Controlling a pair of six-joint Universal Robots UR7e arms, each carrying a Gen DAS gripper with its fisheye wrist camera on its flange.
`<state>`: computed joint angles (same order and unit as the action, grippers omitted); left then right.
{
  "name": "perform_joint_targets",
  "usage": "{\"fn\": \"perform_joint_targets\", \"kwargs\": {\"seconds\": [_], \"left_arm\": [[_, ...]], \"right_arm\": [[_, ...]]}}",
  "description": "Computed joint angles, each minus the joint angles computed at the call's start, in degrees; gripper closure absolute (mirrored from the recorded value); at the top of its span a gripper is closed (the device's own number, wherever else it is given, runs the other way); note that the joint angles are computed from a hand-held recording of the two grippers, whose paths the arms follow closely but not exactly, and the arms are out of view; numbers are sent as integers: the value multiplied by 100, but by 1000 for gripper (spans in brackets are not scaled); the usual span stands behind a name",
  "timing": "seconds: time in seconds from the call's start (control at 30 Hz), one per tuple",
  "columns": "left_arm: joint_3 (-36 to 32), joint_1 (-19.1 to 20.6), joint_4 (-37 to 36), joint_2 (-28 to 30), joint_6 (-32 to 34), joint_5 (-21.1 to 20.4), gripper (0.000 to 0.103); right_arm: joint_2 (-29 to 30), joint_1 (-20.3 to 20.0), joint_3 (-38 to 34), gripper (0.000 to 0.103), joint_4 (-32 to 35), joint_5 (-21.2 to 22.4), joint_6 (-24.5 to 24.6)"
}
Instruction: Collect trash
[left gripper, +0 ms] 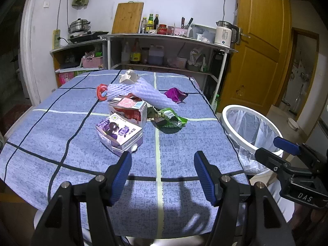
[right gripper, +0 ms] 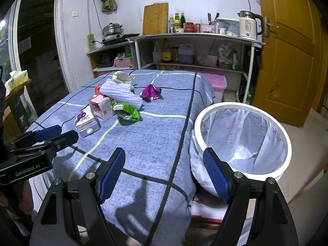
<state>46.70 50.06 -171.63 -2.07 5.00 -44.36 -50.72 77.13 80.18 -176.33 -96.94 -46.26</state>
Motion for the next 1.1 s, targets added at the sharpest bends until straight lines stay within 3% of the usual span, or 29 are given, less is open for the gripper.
{"fn": "perform_joint_targets", "kwargs": {"seconds": [0.53,0.73,0.93,1.1], "left_arm": [[-220,117,319,91,-251,8,38],[-525,218,460,189,-310,101,37],[-829,361,681,257,-479,178,30],[-1215,487,1046,354,-875,122,27]], "right_arm": [[167,7,-212,25,163,38,41],[324,30,-492,25,575,111,6],[588,81,-967,25,1121,108,20],[853,161,-1415,25,1449,122,-53]]}}
